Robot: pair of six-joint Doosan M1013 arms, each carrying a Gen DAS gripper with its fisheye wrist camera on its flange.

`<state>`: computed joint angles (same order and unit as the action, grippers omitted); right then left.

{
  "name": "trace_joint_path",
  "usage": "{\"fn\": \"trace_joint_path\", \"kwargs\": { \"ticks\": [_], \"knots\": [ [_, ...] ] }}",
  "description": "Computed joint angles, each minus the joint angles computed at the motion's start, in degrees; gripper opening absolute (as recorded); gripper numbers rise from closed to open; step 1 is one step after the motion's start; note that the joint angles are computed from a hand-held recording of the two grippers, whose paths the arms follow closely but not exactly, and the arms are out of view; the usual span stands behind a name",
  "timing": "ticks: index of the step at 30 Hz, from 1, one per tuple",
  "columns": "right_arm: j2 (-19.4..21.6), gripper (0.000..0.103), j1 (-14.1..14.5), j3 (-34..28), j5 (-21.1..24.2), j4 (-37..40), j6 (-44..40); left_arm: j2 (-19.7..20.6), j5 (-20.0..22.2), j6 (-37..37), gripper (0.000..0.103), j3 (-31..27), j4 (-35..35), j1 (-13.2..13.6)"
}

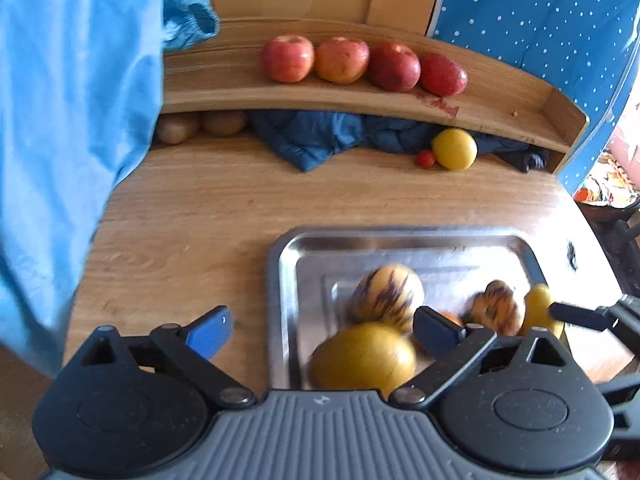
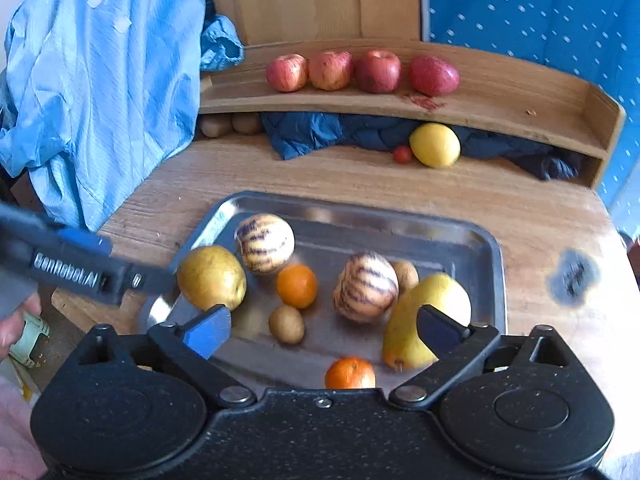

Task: Organize fruits
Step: 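Carry both pepino melons onto the tray and open both grippers, then move both open grippers from the tray toward the lemon and tomato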

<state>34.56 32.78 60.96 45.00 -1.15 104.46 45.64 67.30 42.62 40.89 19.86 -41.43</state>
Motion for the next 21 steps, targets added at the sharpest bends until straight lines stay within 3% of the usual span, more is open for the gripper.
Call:
{"fn": "trace_joint_path", "kwargs": {
  "ticks": [5, 12, 21],
  "knots": [
    [-0.9, 0.101, 0.3, 0.9, 4.4, -2.8, 5.7, -2.1, 2.4, 2.8, 0.102, 3.1, -2.6, -0.5],
    [-2.5, 0.102, -0.1, 3.0, 8.3, -5.2, 12.4, -2.1, 5.6, 8.2, 0.102, 2.8, -7.3, -0.9],
    [-4.4, 0.102, -0.9, 5.9, 8.1, -8.4, 19.4, 0.9, 8.2, 13.1, 0.102, -2.5, -9.1, -1.6]
  ]
}}
